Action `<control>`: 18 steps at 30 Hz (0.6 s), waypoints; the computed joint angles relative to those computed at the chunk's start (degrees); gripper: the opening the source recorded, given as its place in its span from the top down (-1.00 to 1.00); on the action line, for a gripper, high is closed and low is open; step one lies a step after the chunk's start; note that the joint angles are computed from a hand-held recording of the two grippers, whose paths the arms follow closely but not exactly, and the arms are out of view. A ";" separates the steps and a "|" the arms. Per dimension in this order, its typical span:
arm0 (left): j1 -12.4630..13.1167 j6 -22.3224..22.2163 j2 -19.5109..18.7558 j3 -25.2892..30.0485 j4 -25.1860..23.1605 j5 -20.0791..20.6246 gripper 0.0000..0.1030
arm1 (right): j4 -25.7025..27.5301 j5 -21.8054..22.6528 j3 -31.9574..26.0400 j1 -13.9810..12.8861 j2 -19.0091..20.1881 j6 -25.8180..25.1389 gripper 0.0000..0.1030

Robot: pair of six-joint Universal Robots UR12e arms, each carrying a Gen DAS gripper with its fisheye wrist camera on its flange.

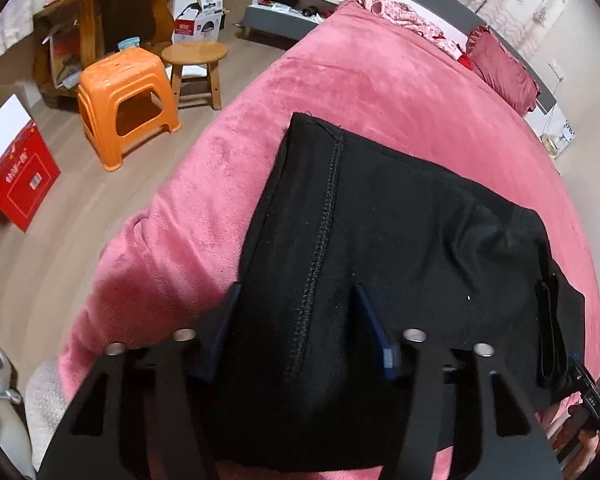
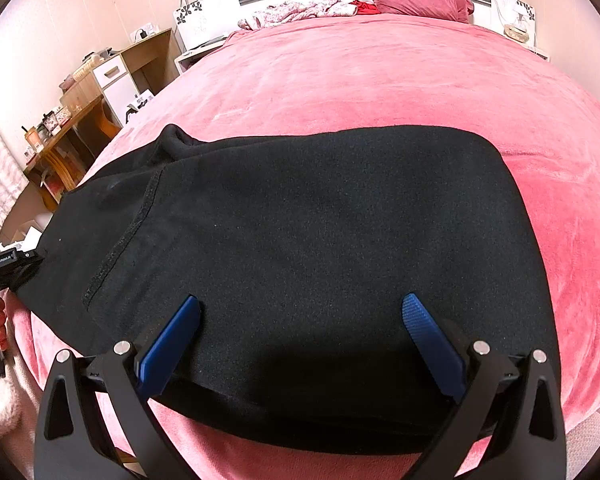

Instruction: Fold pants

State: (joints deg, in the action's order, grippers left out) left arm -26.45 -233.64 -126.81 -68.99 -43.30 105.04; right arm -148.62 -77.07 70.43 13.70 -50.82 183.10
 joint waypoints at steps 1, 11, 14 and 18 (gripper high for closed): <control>0.03 -0.37 0.09 -0.14 0.30 -0.02 0.15 | 0.02 0.02 -0.06 0.00 0.04 0.01 -0.97; -0.48 -3.09 0.75 -1.62 7.85 1.54 0.65 | 0.00 -0.01 0.01 0.00 -0.02 0.01 -0.97; -0.81 -3.21 0.62 -1.17 10.08 2.37 0.67 | 0.03 -0.01 -0.06 0.00 0.02 0.03 -0.97; -1.50 -0.99 -0.01 0.68 12.71 3.24 0.69 | -0.01 0.07 0.10 -0.05 -0.09 0.03 -0.97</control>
State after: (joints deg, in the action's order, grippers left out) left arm -27.95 -234.63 -126.82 -68.32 -30.59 108.27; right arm -148.63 -77.01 70.52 13.65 -50.91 183.13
